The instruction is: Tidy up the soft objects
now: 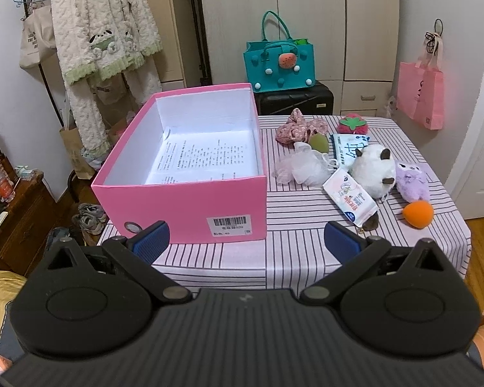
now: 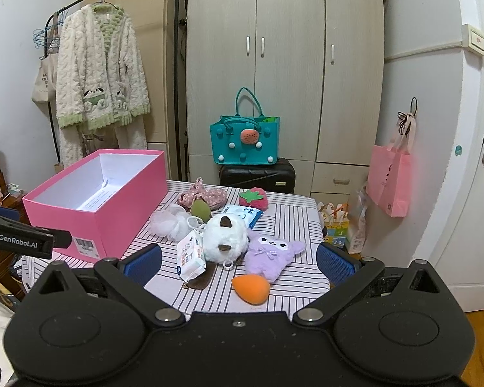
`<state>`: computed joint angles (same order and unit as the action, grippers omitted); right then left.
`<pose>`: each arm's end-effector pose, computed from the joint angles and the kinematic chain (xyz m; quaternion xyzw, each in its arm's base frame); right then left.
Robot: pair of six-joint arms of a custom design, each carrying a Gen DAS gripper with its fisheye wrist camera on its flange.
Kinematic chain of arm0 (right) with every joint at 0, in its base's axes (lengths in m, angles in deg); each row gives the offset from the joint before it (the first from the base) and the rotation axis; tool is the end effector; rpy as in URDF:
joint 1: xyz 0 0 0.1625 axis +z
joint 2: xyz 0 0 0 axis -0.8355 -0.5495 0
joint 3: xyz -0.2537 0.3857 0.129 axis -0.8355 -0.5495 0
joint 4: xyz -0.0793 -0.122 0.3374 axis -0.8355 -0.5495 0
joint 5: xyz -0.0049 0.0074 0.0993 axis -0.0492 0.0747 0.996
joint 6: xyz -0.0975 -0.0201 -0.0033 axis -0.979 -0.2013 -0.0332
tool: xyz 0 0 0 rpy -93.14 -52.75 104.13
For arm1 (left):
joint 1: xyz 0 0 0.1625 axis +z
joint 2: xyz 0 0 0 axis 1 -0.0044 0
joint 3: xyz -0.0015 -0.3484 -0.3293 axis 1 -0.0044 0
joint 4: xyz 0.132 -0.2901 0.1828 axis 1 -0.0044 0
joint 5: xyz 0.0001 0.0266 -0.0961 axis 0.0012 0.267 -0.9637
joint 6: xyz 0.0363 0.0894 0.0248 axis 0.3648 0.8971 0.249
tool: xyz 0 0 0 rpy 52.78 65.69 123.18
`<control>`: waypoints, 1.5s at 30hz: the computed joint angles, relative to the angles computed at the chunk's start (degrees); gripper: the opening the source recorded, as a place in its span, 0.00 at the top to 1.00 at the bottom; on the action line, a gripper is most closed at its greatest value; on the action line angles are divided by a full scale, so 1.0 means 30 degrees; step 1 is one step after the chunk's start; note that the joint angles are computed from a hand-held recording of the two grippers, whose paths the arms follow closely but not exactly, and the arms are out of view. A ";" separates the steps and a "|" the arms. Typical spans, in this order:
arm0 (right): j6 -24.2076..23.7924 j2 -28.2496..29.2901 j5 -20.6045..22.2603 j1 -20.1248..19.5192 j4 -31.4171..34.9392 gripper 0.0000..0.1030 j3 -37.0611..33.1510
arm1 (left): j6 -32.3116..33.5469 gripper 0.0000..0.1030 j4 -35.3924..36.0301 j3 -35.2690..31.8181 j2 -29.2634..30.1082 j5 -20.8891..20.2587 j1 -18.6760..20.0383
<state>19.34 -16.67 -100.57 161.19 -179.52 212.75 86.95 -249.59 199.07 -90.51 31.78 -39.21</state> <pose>0.1986 -0.4474 0.1397 0.2129 -0.7815 0.4804 0.3364 -0.1684 -0.5393 0.1903 0.2405 0.8291 -0.3691 0.3443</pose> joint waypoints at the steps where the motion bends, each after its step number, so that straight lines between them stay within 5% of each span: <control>1: 0.0063 -0.0017 0.0055 -0.0031 -0.0020 0.00 0.0078 | 0.0056 0.00 -0.0028 0.0057 0.0002 -0.0032 -0.0022; 17: 0.0017 -0.0037 -0.0170 0.0054 -0.0236 0.00 0.0287 | 0.0543 0.00 -0.0028 0.0294 -0.0127 -0.0626 -0.0215; 29: -0.0398 -0.0449 0.1319 -0.0698 0.0301 0.00 0.0541 | 0.1999 0.00 -0.1178 -0.0234 0.0213 -0.1113 -0.0098; 35: -0.2023 -0.0458 0.2539 -0.1100 -0.0245 0.00 0.0664 | 0.1219 0.00 0.1627 -0.0886 -0.0625 -0.2920 0.0327; 40: -0.2526 -0.0580 0.4610 -0.2128 -0.0159 0.00 0.0824 | 0.1694 0.01 0.0823 -0.1354 0.0052 -0.4232 0.0763; 45: -0.2808 -0.0229 0.5025 -0.3058 0.0492 0.03 0.0514 | 0.3013 0.01 0.0261 -0.2159 0.1215 -0.5600 0.1289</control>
<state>10.91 -17.36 -85.49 152.02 -178.05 214.30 95.99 -248.81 192.59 -86.86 14.98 -35.34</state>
